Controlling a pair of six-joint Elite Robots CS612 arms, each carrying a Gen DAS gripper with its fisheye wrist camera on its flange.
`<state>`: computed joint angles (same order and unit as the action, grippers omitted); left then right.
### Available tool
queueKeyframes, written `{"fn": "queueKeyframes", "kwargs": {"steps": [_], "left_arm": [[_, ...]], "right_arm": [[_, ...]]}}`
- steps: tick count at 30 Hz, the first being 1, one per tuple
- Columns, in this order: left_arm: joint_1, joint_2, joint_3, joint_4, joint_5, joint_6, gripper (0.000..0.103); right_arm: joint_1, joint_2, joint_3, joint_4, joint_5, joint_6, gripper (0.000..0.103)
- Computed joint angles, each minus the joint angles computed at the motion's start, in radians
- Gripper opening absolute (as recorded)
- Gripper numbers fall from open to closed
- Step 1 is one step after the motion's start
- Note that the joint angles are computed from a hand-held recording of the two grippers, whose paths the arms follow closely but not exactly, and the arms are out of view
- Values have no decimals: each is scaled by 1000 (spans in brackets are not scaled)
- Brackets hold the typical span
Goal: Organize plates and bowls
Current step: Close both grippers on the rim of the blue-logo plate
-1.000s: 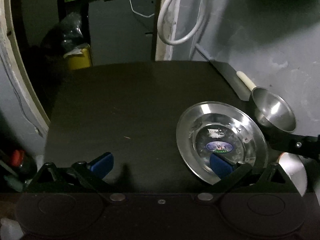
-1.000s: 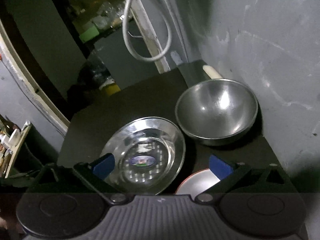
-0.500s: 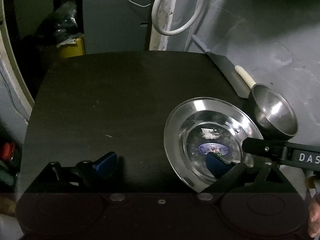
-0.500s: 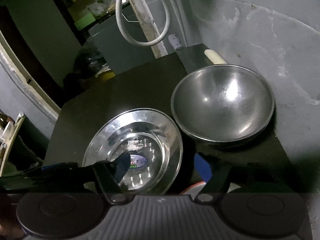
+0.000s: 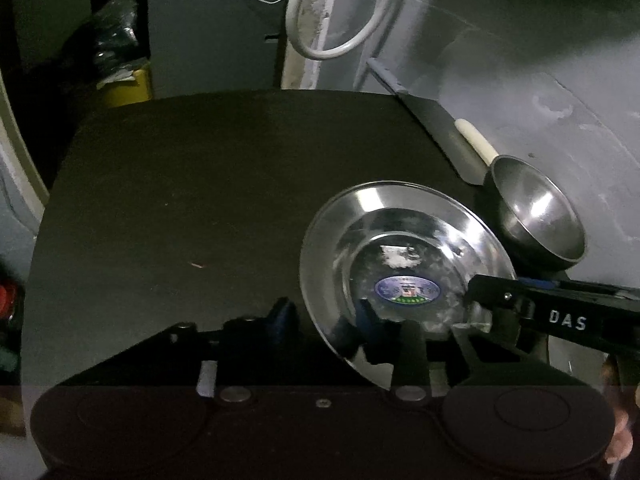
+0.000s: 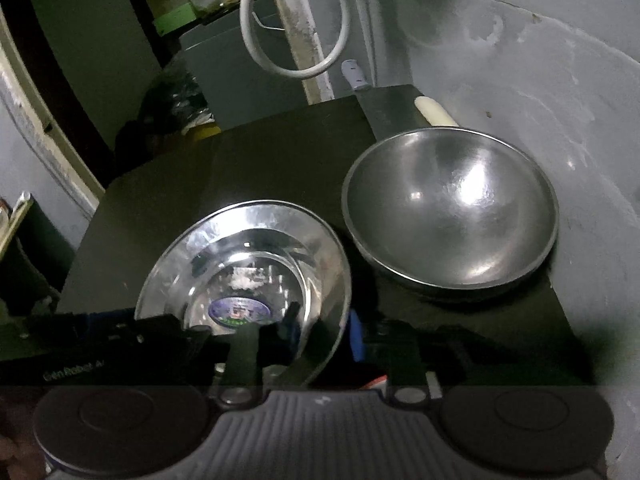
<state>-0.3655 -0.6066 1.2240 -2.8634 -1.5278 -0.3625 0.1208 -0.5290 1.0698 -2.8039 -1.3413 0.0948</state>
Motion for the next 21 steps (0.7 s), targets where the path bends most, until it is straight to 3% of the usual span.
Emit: {"fn": "queueKeyframes", "kwargs": {"steps": [10, 21], "left_arm": [[3, -35, 63, -73, 11, 10, 28], [-5, -135, 230, -232, 77, 24, 28]], "right_arm": [[-6, -29, 59, -79, 79, -28, 24], [-1, -90, 162, -221, 164, -59, 24]]}}
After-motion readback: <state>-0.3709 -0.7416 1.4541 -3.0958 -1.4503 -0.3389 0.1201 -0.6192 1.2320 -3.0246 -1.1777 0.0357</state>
